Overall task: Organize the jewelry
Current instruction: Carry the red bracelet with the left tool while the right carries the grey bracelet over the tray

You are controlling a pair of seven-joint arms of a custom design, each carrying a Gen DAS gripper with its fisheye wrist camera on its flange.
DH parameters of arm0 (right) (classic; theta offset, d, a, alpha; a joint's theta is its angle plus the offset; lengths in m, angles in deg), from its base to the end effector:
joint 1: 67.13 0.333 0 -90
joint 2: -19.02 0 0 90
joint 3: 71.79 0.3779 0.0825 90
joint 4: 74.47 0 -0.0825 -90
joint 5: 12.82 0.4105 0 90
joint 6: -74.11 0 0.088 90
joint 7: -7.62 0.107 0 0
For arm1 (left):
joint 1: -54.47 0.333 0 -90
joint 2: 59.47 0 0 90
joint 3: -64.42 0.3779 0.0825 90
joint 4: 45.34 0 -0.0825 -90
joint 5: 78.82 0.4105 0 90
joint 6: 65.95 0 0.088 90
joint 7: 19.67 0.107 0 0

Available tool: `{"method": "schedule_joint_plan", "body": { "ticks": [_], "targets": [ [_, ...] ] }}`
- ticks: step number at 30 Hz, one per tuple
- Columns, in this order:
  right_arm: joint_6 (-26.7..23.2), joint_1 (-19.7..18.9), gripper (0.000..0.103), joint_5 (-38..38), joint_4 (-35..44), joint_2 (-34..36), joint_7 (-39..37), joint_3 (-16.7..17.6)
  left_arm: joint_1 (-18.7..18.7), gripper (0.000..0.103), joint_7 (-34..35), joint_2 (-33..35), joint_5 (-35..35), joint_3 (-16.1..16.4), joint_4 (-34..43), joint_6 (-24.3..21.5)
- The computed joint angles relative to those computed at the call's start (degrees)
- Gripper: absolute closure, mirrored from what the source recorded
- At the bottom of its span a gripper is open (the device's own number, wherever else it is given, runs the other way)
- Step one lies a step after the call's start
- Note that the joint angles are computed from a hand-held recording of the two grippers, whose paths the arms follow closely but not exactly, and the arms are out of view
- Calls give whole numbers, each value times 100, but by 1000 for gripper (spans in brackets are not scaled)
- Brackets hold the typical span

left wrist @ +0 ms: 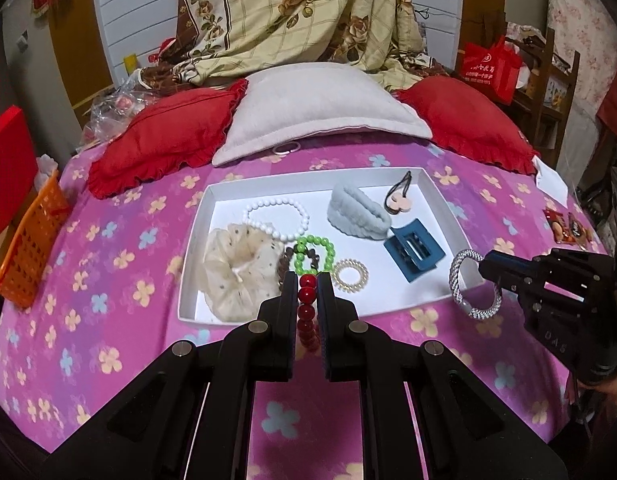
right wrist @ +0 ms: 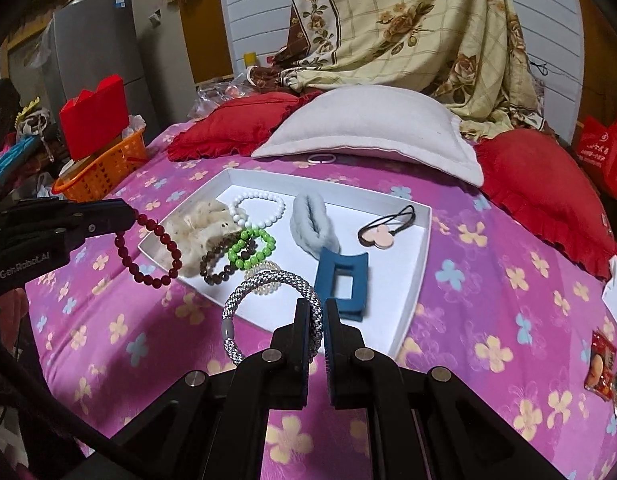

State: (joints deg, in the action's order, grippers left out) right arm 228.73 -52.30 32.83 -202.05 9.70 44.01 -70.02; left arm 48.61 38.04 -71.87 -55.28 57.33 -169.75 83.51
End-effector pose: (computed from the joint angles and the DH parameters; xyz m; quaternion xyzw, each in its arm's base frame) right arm 0.5340 0.1350 0.5547 -0.8151 0.4270 -0.1398 0.3658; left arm 0.5286 -0.1362 0.6082 -0.6764 0.6462 -0.2244 0.2732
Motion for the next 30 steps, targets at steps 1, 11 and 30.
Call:
{"method": "schedule_joint_plan", "body": {
  "ticks": [1, 11, 30],
  "targets": [
    [-5, 4, 97, -10, 38, 40, 26, 8, 10, 95, 0, 45, 14, 1, 42, -6],
    [-106, 29, 97, -198, 406, 513, 327, 108, 135, 95, 57, 609, -13, 13, 536, -62],
    [-218, 69, 97, -499, 798, 917, 626, 202, 237, 95, 398, 1245, -572, -38, 1096, 14]
  ]
}}
